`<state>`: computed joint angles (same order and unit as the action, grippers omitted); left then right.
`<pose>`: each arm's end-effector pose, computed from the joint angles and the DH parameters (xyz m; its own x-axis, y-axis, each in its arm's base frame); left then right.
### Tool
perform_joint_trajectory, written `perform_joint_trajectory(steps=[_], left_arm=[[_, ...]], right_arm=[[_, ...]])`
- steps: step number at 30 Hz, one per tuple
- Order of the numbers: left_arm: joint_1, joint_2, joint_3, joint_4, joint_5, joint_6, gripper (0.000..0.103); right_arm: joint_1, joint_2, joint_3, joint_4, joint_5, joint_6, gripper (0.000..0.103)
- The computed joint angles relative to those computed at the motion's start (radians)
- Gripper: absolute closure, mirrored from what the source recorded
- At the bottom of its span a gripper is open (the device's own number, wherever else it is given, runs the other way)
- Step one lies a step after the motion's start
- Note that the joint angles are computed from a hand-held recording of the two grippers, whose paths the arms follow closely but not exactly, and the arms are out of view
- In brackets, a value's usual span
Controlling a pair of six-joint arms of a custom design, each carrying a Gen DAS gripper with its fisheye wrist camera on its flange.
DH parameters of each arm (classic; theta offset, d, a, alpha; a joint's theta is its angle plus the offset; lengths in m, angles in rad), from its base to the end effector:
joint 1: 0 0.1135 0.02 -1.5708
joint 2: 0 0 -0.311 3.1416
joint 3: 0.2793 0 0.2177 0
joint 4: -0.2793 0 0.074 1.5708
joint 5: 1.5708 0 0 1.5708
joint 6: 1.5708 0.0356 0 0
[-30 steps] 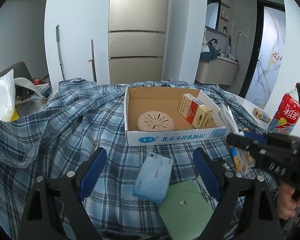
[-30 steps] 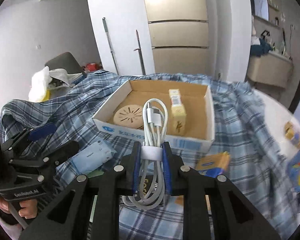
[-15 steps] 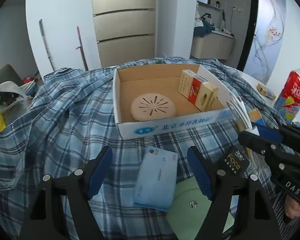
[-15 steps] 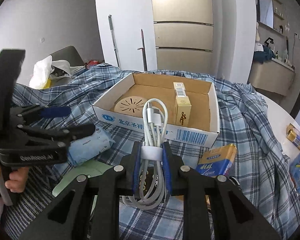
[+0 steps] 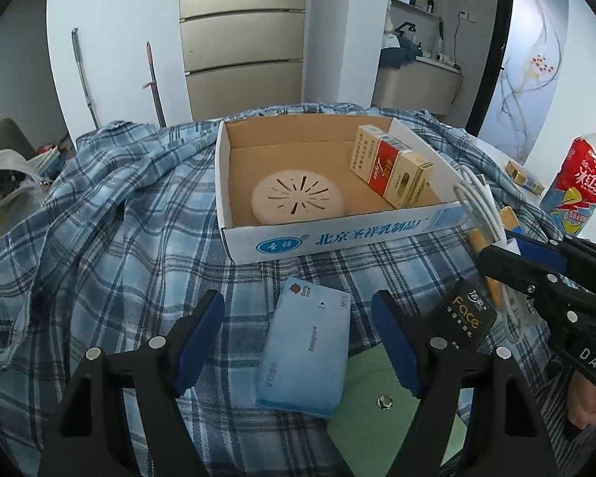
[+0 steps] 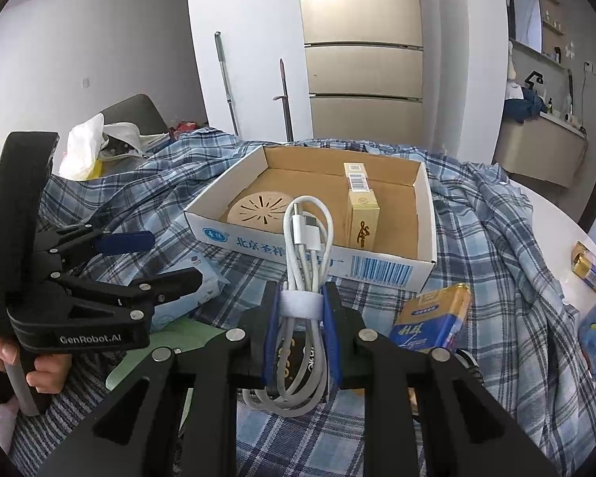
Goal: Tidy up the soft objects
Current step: 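Lower the left gripper onto the light blue wipes packet and grasp it while the right holds the cable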
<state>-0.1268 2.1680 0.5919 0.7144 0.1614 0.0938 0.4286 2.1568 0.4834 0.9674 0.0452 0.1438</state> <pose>0.3215 -0.0468 0.0783 -0.7281 0.1860 -0.6597 0.2981 0.9526 -0.0604 0.2859 0.1289 0.0872 -0.6390 -0.1346 -0.7573 -0.2954 0.9520 0.0800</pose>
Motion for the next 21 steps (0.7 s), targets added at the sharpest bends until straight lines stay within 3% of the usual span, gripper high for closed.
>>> perform_joint_trajectory(steps=[7, 21], left_arm=[[0.012, -0.001, 0.000, -0.001, 0.010, -0.008, 0.024], [-0.009, 0.069, 0.162, -0.268, 0.001, 0.010, 0.024]], right_arm=[[0.010, 0.006, 0.020, -0.028, 0.029, 0.008, 0.083], [0.013, 0.010, 0.015, -0.014, 0.031, 0.008, 0.083]])
